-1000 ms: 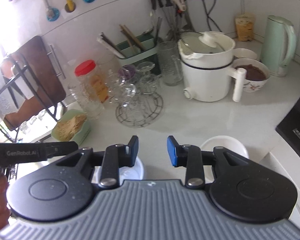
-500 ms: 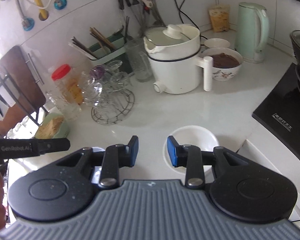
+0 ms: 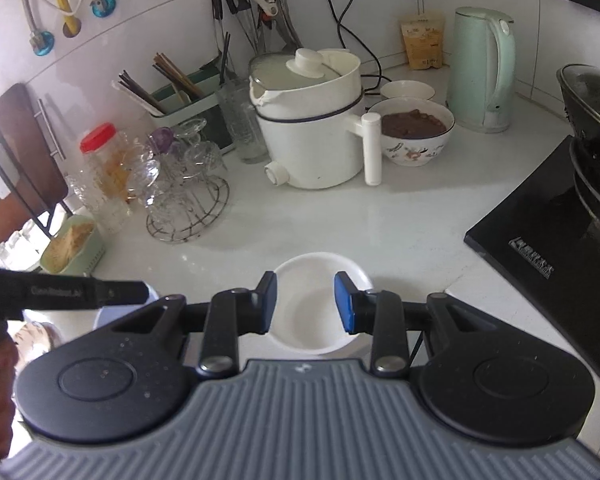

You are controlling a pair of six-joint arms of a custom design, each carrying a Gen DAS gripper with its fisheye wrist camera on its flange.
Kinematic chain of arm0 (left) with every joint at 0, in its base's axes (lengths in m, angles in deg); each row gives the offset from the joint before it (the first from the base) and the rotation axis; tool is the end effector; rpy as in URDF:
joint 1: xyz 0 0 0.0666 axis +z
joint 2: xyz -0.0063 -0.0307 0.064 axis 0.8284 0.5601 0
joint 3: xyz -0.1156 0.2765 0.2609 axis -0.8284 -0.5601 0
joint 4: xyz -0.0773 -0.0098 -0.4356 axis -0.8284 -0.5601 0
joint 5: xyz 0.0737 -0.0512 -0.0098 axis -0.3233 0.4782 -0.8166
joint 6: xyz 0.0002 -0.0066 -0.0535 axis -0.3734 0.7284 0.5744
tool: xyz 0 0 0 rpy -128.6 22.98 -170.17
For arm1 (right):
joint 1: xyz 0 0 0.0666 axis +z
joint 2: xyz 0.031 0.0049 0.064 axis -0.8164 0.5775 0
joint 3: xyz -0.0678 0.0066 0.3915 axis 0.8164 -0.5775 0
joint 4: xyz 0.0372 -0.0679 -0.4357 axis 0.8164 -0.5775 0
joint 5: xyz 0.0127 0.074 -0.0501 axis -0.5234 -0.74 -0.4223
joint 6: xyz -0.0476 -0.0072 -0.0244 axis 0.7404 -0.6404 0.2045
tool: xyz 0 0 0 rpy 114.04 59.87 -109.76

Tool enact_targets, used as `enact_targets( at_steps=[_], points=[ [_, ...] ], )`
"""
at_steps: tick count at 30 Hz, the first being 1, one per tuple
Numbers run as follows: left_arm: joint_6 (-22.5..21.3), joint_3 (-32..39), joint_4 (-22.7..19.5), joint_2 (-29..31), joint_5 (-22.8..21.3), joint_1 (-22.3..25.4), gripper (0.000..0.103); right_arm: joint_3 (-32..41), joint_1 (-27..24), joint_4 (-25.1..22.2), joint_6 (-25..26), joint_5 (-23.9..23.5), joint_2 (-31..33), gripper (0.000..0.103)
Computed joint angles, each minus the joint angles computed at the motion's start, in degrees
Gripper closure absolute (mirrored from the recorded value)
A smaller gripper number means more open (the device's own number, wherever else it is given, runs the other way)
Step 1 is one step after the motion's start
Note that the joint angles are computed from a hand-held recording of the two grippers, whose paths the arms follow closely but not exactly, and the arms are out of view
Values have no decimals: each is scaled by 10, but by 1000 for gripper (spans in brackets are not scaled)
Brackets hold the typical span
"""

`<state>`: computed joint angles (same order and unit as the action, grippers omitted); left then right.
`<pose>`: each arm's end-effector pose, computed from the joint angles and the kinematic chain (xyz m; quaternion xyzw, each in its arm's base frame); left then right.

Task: Organize plates and bowls
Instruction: 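Close the left gripper on the white bowl rim while the right gripper grips it too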

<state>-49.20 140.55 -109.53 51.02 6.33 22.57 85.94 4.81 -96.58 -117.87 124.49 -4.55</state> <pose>0.4442 -0.3020 0.3948 0.2362 0.9198 -0.1989 0.2420 0.2384 0.3524 0.3951 0.2358 0.8740 0.0085 0.4248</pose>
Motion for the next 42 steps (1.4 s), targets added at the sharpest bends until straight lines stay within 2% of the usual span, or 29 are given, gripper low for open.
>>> enact_targets(
  at_steps=[4,8,9,12,16,21,23,25,31,38,42],
  points=[
    [5,-1,9,14,-21,-21,91,-25,-8,6,16,2,-15,68],
    [21,6,15,22,-15,-33,78,-51,-14,18,20,-2,-26,68],
    [21,6,23,23,-19,-38,72,-57,-15,24,22,-2,-28,68],
    [17,16,31,35,-34,-48,64,-69,-17,34,22,-4,-31,68],
    [31,38,23,69,-19,-48,63,-89,-27,71,34,-14,-39,68],
    [28,61,9,111,6,-44,63,-103,-42,102,51,-22,-36,68],
    [33,68,9,127,18,-43,63,-109,-53,112,55,-33,-33,57],
    [42,69,18,138,35,-42,63,-123,-65,140,71,-52,-39,56],
    [48,89,11,169,23,-49,63,-142,-93,158,73,-80,-38,56],
    [51,114,-6,196,16,-47,63,-171,-124,213,80,-130,-50,57],
    [57,123,-19,209,23,-45,63,-170,-127,216,80,-135,-39,59]
  ],
)
